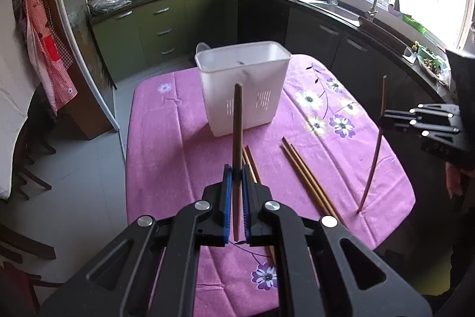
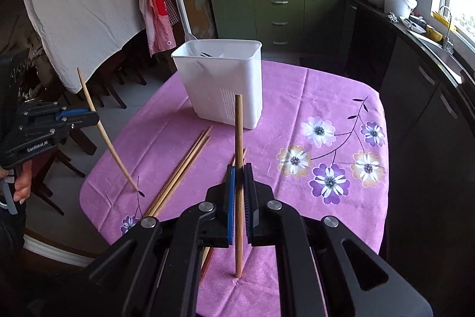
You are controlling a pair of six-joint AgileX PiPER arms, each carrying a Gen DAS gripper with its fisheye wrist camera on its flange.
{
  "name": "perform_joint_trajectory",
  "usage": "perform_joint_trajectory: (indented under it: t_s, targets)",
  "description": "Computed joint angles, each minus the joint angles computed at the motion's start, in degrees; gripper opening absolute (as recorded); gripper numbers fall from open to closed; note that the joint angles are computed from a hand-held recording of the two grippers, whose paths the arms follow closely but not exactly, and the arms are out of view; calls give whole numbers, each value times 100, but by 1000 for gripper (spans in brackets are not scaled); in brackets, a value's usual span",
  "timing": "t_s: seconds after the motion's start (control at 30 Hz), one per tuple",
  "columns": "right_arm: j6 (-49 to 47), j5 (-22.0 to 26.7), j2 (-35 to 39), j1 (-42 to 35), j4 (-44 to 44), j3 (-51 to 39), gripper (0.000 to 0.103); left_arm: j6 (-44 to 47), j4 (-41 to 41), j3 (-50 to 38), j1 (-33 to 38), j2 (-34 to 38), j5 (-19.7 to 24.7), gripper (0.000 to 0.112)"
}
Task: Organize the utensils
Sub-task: 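Carry the chopstick upright to the white holder and release it with the left tool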
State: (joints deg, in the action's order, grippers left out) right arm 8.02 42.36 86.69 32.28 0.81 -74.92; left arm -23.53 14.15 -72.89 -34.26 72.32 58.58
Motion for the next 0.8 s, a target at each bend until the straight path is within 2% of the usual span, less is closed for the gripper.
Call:
perform_joint_trajectory:
  t_s: [0.2,0.43,0.6,0.8]
  targets:
    - [-73,-41,-22,-60,83,29,6,433,-345,-909,214,352,333,6]
    - [-282,-68,-54,-196,285,71,6,711,-285,-3217,508,1228,796,6]
    - [-517,-139,-123,-377,522,186,6,584,147,-4535,479,1969,623,6]
    - [-837,-167,-274,-579,857,329,6,428,521,-5224,437,2864,521,6]
